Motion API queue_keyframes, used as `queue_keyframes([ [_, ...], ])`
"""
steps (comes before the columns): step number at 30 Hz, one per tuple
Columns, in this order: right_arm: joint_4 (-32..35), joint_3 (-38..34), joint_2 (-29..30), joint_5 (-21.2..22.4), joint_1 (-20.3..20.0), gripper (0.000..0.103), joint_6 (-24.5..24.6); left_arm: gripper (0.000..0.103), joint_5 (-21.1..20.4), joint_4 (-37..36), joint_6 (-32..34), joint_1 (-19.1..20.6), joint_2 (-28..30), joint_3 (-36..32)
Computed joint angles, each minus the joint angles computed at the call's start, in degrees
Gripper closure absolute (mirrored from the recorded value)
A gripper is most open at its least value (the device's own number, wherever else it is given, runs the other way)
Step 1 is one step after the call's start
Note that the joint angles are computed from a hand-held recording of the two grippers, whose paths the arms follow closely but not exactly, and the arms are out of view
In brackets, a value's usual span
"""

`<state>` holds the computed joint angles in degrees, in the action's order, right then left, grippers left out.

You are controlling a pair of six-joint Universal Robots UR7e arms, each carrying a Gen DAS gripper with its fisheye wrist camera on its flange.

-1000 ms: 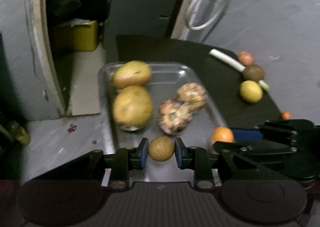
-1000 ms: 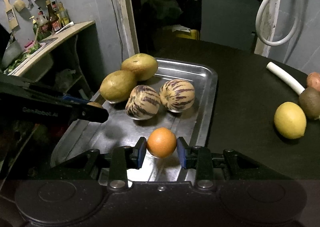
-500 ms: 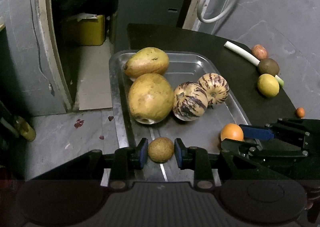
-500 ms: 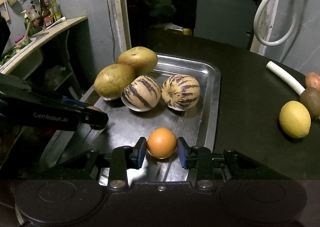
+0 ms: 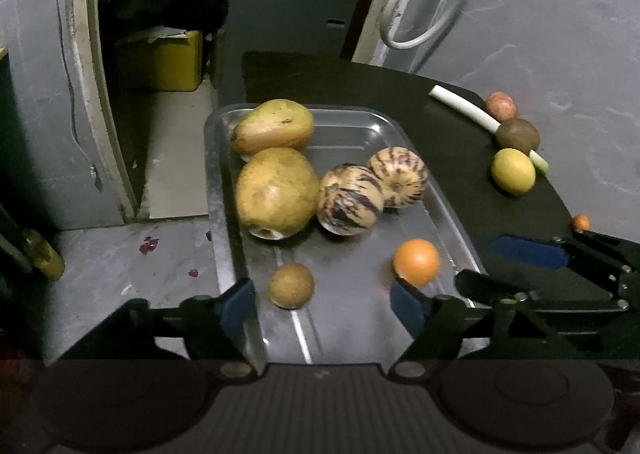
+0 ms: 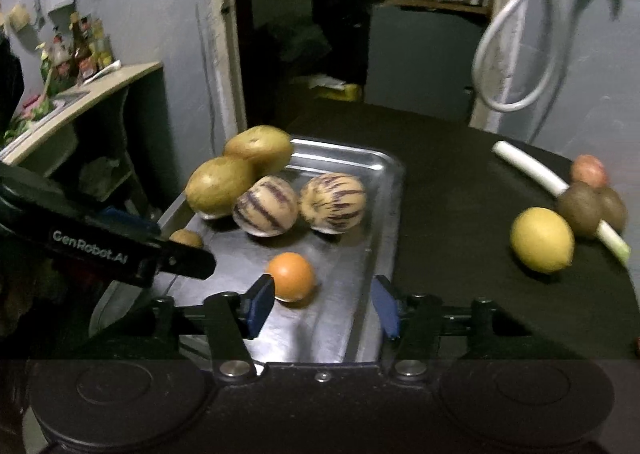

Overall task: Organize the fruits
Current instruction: 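Lower both fruits into the metal tray and open both tools, then withdraw both tools from the tray toward the remaining loose fruit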

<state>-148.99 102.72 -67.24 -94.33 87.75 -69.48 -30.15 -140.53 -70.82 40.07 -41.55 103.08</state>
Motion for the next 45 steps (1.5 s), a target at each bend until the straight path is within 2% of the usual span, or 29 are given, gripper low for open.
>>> queue_keyframes([
  [8, -3.6, 2.0, -5.7, 1.9, -3.1, 0.016, 2.7, 0.003, -0.4, 3.5, -1.5, -1.5, 1.1, -2.8],
  [12, -5.5, 3.0, -8.4, 1.5, -5.0, 0.008, 4.9, 0.001, -0.2, 4.9, -0.2, -2.2, 2.2, -5.0],
  [18, -6.3, 3.8, -12.4, 0.3, -7.7, 0.003, 11.6, 0.001, -2.3, 2.3, 5.3, -2.4, 5.1, -9.1],
  [27, -11.9, 5.9, -15.6, -1.7, -10.9, 0.001, 16.2, 0.001, -7.6, -0.1, 17.9, -1.7, 11.1, -17.3],
  [37, -16.6, 7.1, -17.0, -3.5, -13.4, 0.001, 19.0, 0.001, -13.3, -0.1, 28.1, -0.8, 17.3, -26.4],
  [45, -19.3, 7.2, -16.8, -4.9, -14.9, 0.001, 21.2, 0.001, -16.1, 2.2, 31.5, 0.0, 20.4, -31.3],
])
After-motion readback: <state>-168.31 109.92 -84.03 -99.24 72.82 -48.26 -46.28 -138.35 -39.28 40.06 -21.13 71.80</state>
